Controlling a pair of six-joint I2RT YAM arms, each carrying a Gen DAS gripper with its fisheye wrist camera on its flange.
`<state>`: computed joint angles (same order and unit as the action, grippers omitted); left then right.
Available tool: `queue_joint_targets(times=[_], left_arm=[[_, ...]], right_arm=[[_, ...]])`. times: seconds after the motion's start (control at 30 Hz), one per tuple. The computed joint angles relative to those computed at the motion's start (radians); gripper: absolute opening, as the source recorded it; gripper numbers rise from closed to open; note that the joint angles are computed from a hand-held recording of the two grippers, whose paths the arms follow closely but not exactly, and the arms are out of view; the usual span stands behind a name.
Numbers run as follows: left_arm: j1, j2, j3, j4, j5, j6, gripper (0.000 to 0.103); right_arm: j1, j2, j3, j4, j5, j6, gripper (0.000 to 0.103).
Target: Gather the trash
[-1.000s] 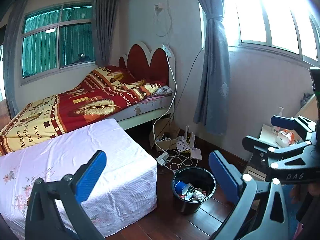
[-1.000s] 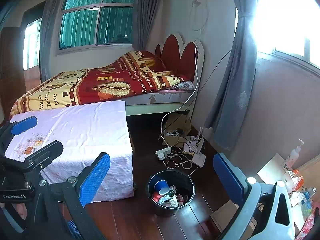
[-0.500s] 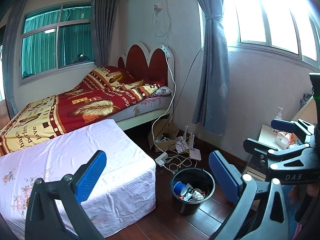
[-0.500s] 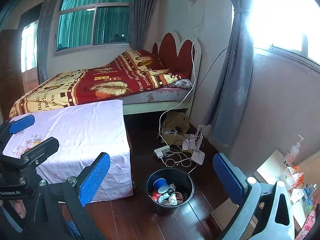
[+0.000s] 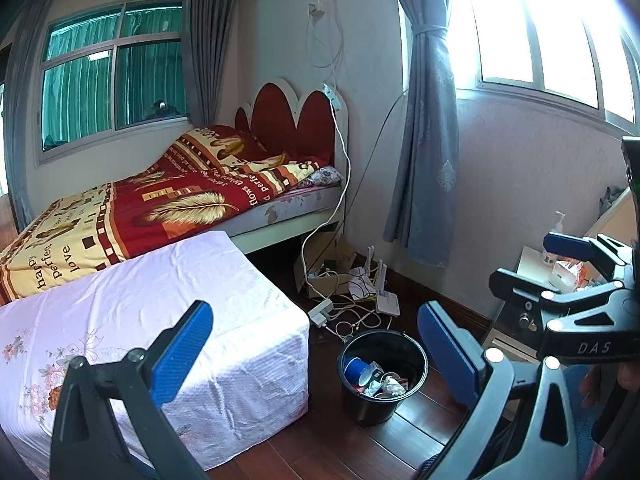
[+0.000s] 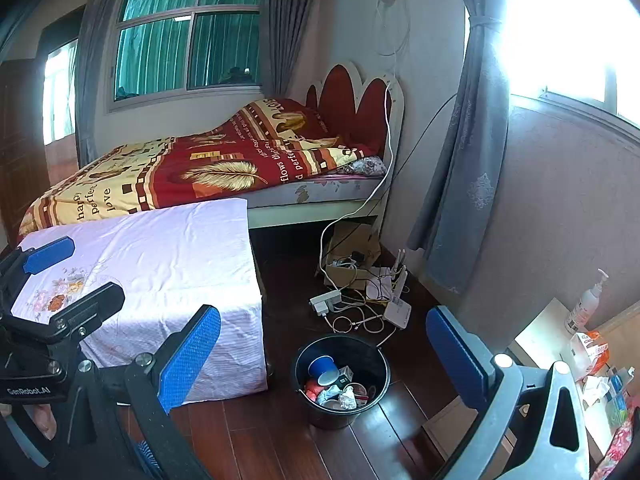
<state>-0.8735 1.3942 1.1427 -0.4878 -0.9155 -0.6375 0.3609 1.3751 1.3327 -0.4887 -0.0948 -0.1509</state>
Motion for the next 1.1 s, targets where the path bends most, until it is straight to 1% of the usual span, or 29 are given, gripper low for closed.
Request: queue_joint_targets(times=[0.9,1.1], left_arm=[[-0.009,0.023,0.002,0.006,0.023,-0.024,0.103],[-0.011,0.026,-0.001,0.022,0.030,-0.005,0.103]], right_arm=[[0.015,-0.012,-0.029,0.011,0.011,0.013,0.103],[0.019,-0.013,-0.034,0.012,0.014,0.015,0.103]])
